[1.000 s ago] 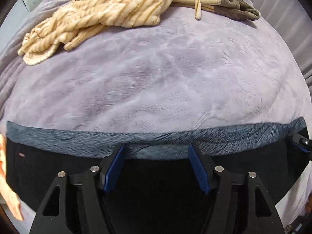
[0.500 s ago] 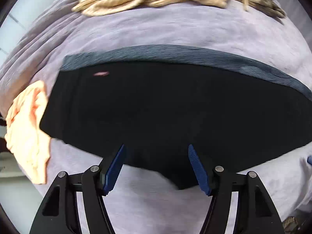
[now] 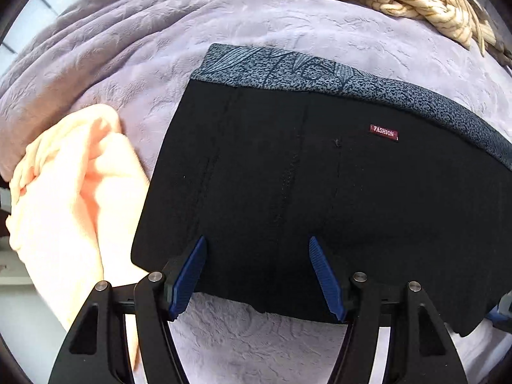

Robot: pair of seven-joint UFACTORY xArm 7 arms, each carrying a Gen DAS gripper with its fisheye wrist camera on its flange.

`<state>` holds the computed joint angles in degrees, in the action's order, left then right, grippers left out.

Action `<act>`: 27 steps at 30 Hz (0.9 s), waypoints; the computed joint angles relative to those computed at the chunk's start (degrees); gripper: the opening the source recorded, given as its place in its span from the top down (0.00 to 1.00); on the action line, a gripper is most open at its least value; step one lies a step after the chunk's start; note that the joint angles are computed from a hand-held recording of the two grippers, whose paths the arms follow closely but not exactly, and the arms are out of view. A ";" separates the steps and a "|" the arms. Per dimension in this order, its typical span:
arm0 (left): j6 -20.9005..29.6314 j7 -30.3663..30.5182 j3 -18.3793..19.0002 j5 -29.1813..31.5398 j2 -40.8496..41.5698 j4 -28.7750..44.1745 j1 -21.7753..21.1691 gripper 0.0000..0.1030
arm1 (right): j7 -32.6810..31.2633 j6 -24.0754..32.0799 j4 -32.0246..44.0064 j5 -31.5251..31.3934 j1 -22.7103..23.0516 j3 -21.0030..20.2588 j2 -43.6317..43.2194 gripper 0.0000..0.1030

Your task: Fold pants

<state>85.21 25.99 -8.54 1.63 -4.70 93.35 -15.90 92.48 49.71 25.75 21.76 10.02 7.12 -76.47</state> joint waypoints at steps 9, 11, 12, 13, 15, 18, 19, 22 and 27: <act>-0.72 1.98 0.73 -2.40 1.25 0.33 0.55 0.34 | -8.65 12.21 9.50 -4.25 0.78 -4.00 8.13 0.93; -1.06 2.22 0.84 -2.55 1.31 0.15 0.70 0.34 | -6.43 15.84 7.74 -0.78 0.68 -3.59 5.91 0.93; -1.05 2.09 0.84 -2.63 1.40 0.26 0.74 0.34 | -5.33 16.81 7.81 0.41 0.37 -3.27 4.77 0.93; -1.21 2.11 0.95 -3.04 1.46 0.42 0.85 0.34 | -5.46 18.35 8.98 0.76 0.52 -3.51 4.87 0.93; -1.57 3.03 1.57 -4.31 2.17 1.02 1.41 0.34 | -8.07 21.57 13.56 0.24 1.18 -5.05 7.16 0.88; -2.63 4.79 2.52 -6.90 0.08 -1.55 2.49 0.34 | -18.54 27.58 25.07 -3.60 2.06 -9.32 17.41 0.76; -3.13 5.20 2.75 -7.64 -0.32 -2.18 2.80 0.34 | -24.53 29.12 30.85 -5.42 2.25 -10.88 23.37 0.60; -4.47 5.96 3.42 -9.60 -1.22 -3.71 3.71 0.34 | -41.22 30.38 45.28 -5.77 1.01 -14.43 40.47 0.53; -5.24 5.57 3.91 -12.29 -3.92 -6.35 4.65 0.34 | -64.82 32.54 72.85 -7.00 12.37 -27.22 70.44 0.53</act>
<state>79.97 31.55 -4.62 -10.66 -8.63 87.00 -11.25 27.66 82.25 98.60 14.77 22.39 -20.09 -6.03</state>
